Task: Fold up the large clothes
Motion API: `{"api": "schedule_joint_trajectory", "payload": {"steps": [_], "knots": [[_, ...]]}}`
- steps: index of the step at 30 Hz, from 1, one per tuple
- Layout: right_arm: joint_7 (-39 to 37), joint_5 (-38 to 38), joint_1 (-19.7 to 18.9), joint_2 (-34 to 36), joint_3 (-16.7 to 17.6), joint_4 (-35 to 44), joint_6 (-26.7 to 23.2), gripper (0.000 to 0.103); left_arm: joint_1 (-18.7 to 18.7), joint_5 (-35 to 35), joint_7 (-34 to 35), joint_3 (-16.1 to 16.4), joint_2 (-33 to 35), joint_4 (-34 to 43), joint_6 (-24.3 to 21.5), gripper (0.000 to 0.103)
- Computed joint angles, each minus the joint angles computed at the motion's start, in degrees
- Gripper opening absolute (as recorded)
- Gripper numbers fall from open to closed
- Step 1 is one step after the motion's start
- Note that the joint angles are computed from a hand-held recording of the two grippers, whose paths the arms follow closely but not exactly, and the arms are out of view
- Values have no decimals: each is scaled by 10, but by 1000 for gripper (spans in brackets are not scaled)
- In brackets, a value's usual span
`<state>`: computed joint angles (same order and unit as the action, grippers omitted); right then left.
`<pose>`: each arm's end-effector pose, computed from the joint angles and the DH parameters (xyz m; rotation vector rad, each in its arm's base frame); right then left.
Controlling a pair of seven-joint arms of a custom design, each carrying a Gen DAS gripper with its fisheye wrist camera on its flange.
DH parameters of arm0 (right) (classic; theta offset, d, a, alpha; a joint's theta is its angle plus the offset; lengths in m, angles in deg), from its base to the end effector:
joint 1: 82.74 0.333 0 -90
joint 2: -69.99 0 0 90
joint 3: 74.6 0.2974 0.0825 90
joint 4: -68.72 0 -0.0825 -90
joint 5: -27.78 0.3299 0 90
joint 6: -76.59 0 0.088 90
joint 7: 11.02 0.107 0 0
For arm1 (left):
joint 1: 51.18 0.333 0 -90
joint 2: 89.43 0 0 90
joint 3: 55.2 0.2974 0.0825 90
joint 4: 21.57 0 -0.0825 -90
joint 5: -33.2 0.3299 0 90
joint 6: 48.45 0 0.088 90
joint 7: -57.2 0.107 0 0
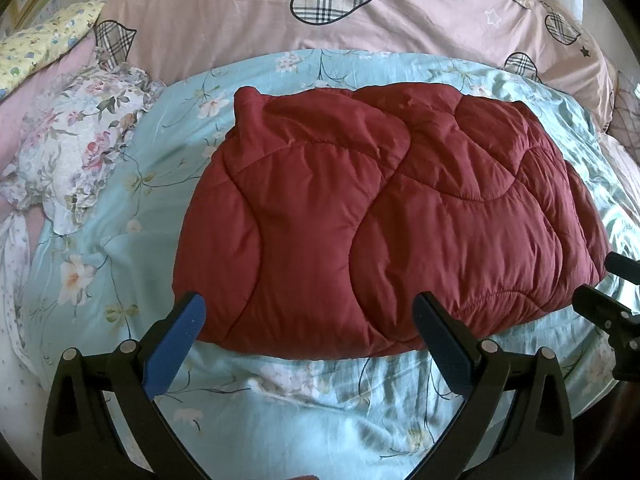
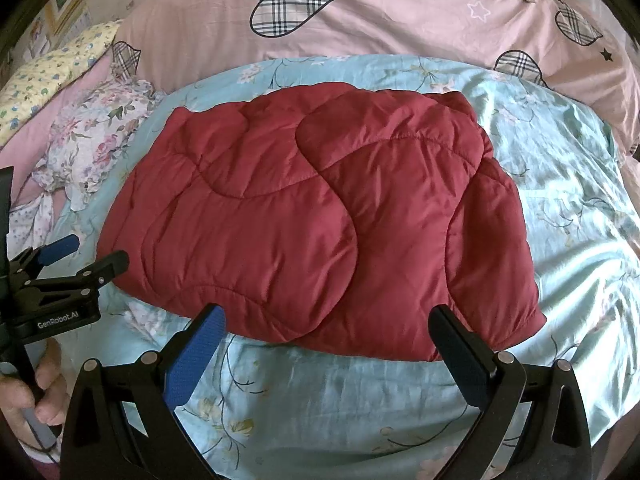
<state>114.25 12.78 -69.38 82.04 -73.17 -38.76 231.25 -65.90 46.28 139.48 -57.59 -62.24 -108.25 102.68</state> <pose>0.5815 0.1614 0.4780 -1.6775 1.9661 -0.4993 0.6488 -0.1997 0.4696 -1.5223 2.0991 -0.6235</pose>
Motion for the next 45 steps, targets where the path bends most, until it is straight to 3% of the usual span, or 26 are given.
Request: {"api": "schedule_joint_trajectory", "payload": {"steps": [45], "knots": [[-4, -1, -4, -14, 0, -8, 5, 102, -1, 8, 0, 3, -6, -5, 13, 103]]}}
